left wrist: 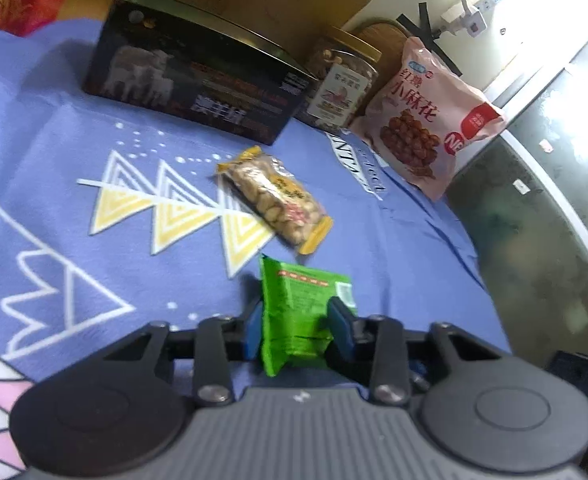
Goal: Organize snacks
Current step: 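Move the left gripper to the green square packet and grasp it, then lift the green packet with the left gripper and release it into the tin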
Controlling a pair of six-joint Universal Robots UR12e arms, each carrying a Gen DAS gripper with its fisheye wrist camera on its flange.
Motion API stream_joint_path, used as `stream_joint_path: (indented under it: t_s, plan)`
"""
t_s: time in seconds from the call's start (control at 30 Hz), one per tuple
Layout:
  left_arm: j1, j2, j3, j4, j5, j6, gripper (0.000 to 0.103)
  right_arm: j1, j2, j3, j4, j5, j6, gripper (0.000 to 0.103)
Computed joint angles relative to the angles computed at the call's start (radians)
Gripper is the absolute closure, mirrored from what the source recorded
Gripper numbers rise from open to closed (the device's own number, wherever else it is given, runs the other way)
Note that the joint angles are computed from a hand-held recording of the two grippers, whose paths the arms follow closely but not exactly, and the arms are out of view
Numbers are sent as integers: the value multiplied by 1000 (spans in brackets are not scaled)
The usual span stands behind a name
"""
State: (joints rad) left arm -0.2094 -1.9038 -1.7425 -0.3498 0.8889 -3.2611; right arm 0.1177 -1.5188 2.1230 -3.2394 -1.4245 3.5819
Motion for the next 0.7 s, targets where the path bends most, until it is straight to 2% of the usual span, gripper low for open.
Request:
stream_joint_path:
  t_s: [0.07,0.13,0.27,0.43,0.6,0.7]
  plan:
    - [8,1,-5,2,-11,-9,74,34,5,-16,29,-71,-96,52]
    - [11,4,-9,4,-8,-12,74,48,8,-22,40,-102,-137,53]
    - [16,2,-23,47,-16,1,74,35,8,-18,35,-79,-143,53]
    - [17,-4,-41,117,-27,37,73,62,13,-29,53,-141,-185,54]
    - [23,-6,-39,113,-49,39,73,84,18,-41,73,-194,-223,54]
    - [19,-2,-39,102,-36,58,73,90,19,-44,78,-210,-232,54]
